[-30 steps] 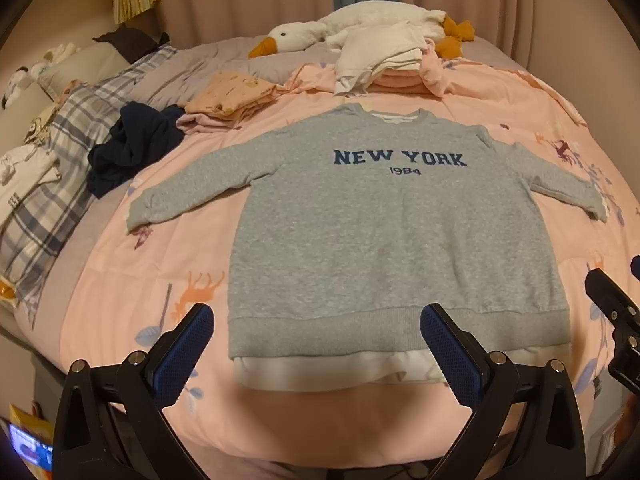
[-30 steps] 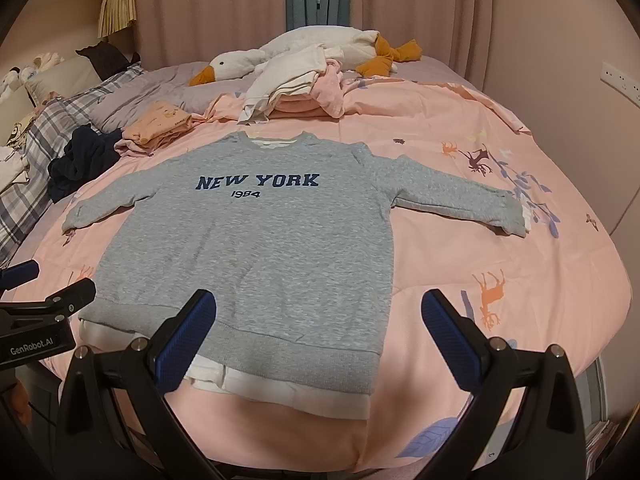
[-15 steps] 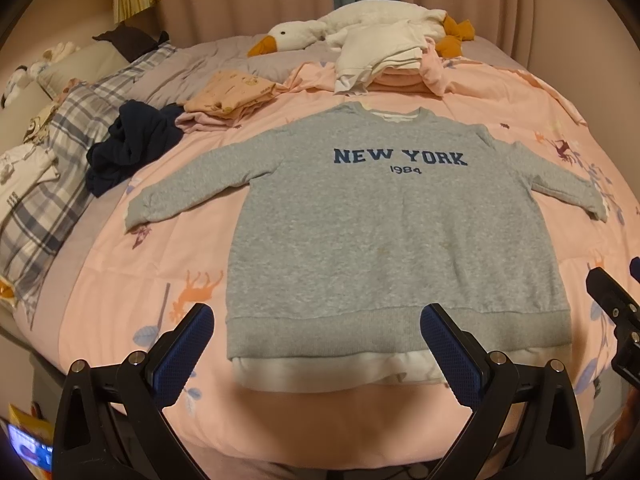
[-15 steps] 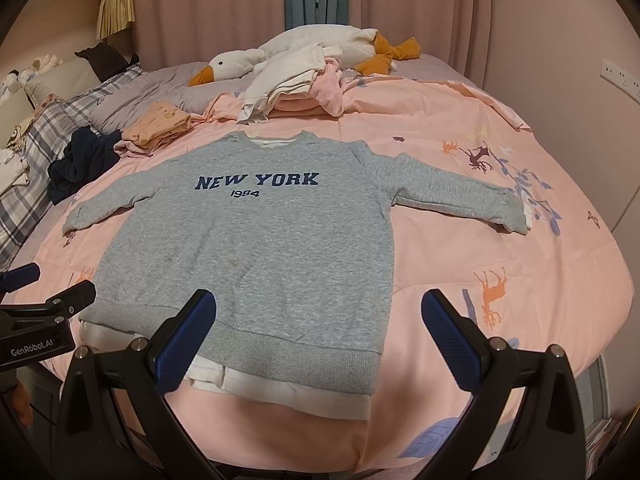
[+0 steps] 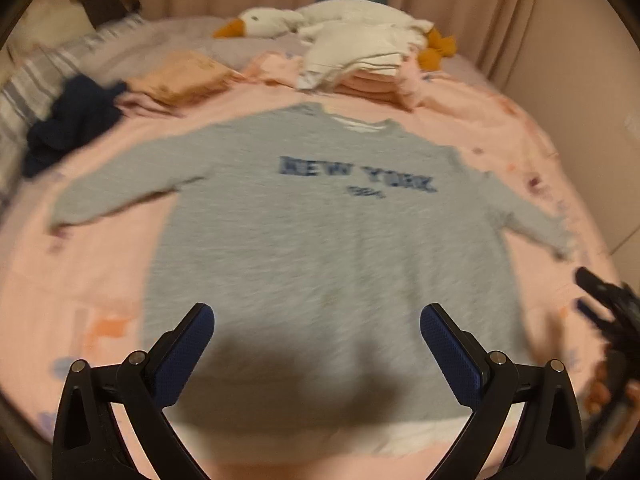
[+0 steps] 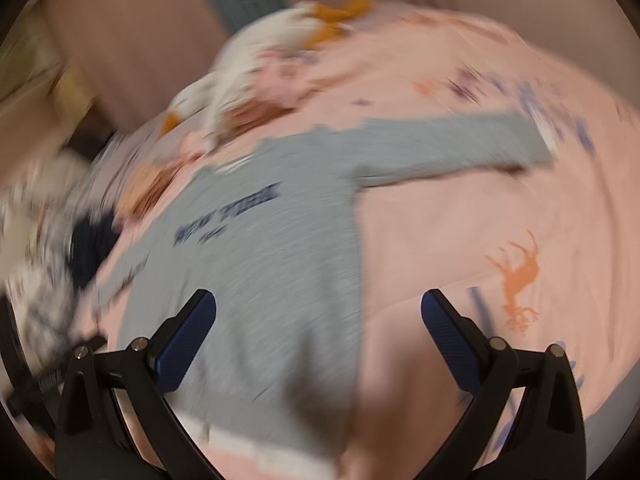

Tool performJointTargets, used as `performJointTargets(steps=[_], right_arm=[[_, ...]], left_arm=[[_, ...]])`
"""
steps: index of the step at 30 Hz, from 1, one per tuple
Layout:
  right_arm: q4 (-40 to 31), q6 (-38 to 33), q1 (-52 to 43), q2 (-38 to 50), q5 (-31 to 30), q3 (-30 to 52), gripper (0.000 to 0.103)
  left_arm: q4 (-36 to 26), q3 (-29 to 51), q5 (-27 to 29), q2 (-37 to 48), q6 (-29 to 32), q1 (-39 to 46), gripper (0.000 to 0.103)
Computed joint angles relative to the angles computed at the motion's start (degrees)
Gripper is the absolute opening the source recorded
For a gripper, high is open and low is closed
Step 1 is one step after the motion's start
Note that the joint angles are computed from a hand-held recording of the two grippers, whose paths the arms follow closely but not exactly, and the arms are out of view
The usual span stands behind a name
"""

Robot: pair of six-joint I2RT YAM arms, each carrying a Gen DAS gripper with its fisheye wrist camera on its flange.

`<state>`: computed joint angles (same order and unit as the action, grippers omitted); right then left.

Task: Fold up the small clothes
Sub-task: 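Grasp the sweatshirt sleeve cuff with the right gripper and lift it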

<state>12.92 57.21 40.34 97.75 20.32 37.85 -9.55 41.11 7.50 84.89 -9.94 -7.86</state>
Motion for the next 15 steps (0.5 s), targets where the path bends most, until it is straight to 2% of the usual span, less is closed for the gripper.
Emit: performJointTargets(steps=[1,4,7,9,11,15], right_arm=[[5.01,0.67,-3.05,-0.04,-2.52,-2.89,0.103],[18.56,3.60,-14.12,2.53,-9.92,-9.56,0.102],[25.89,5.00,-21.99,6.07,-15.30,-11.44,0.098],[29.80,5.60,-26.03,8.32,-18.79,-11.81,0.093],[34.15,6.18,-29.91,11.69,-21.96,-11.01,0.088],[38.25,8.57,-35.40,17.98,-26.09,-7.58,0.077]], left_arm=[[1.22,1.00,4.06,2.06,-0.84,1.17,0.102],[3.47,3.65,11.58,7.00,-2.88,3.29,0.102],[5.52,6.11,16.50,11.66,-5.45,4.48,0.102],[5.18,8.37,17.63,14.72,-6.55,4.80,0.102],[4.29,10.76,16.37,17.34,-6.95,4.46,0.102],[2.94,13.65,14.69,20.64,-6.67,4.47,0.102]])
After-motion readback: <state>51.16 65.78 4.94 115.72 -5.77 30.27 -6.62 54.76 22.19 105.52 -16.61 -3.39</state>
